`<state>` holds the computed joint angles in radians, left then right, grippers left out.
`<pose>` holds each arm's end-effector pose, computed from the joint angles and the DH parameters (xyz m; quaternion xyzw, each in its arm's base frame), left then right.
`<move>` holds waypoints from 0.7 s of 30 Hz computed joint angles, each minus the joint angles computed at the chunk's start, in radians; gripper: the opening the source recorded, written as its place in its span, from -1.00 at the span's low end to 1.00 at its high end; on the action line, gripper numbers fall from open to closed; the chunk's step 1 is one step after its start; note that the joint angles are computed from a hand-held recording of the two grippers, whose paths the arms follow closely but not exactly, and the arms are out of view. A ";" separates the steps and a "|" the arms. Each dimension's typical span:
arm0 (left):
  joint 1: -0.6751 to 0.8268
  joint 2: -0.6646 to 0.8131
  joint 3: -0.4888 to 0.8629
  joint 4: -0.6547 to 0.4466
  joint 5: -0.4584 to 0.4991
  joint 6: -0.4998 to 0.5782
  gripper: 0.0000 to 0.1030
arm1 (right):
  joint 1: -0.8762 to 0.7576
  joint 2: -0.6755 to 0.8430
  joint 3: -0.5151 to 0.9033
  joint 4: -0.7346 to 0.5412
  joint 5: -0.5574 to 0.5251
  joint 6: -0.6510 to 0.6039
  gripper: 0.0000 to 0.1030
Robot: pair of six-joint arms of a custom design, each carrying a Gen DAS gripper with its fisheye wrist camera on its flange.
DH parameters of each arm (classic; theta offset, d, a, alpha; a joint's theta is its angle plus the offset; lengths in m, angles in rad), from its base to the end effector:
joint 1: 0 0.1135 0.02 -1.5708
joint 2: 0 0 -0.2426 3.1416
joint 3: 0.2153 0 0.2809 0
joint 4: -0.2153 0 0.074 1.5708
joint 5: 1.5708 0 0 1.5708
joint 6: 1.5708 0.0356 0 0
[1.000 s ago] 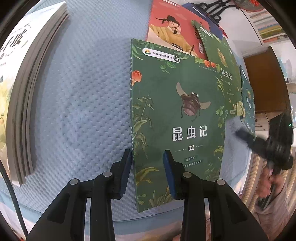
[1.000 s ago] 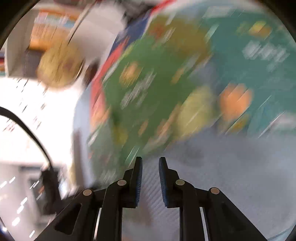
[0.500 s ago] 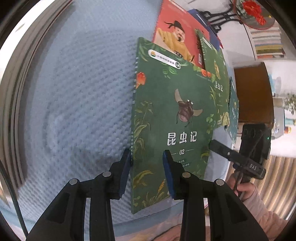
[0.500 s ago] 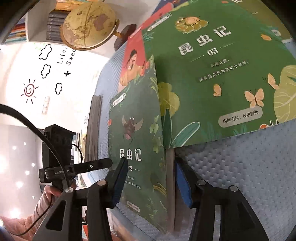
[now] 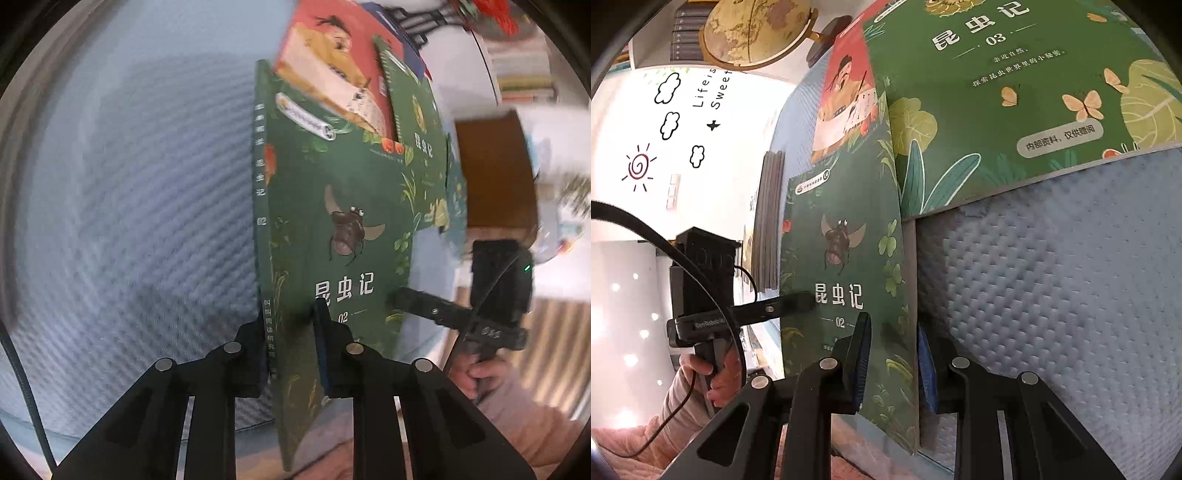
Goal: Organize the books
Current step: 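Close the right tool on the edge of the beetle-cover book, then lift the beetle-cover book and carry it toward the stack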
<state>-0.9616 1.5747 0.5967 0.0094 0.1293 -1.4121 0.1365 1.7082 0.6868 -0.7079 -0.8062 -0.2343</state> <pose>0.1599 -0.2371 0.0720 -0.1942 0.9332 -0.2975 0.0536 0.2265 0.0570 0.0537 0.1385 -0.9070 -0.3941 0.0536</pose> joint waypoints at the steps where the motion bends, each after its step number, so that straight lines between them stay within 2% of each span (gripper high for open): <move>1: -0.007 -0.001 0.042 -0.077 -0.013 0.025 -0.67 | -0.007 -0.005 -0.004 -0.008 -0.020 0.002 -0.53; 4: -0.014 0.012 0.149 -0.269 -0.008 0.085 -0.67 | -0.026 -0.030 -0.022 -0.043 -0.050 -0.036 -0.60; 7: -0.027 0.008 0.205 -0.384 -0.009 0.118 -0.67 | -0.006 -0.080 -0.039 -0.063 -0.068 -0.042 -0.60; 10: -0.026 -0.055 0.183 -0.433 -0.025 0.136 -0.68 | 0.037 -0.152 -0.043 -0.081 -0.085 -0.027 -0.60; 12: -0.027 -0.097 0.174 -0.452 -0.035 0.127 -0.68 | 0.082 -0.179 -0.039 -0.051 -0.093 0.025 -0.60; 14: -0.023 -0.153 0.161 -0.474 -0.031 0.103 -0.67 | 0.093 -0.208 -0.026 -0.072 -0.104 0.024 -0.60; 16: -0.009 -0.188 0.150 -0.488 -0.007 0.078 -0.67 | 0.113 -0.232 -0.012 -0.085 -0.101 0.019 -0.60; 17: -0.007 -0.203 0.151 -0.501 -0.004 0.075 -0.67 | 0.100 -0.259 -0.010 -0.134 -0.092 -0.027 -0.60; 21: -0.018 -0.214 0.235 -0.624 -0.049 0.125 -0.67 | 0.106 -0.275 0.007 -0.163 -0.082 -0.067 -0.60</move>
<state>-0.9797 1.3612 0.8319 -0.6147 0.0803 -1.2868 0.2425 1.4336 0.6939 -0.8712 -0.8882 -0.3015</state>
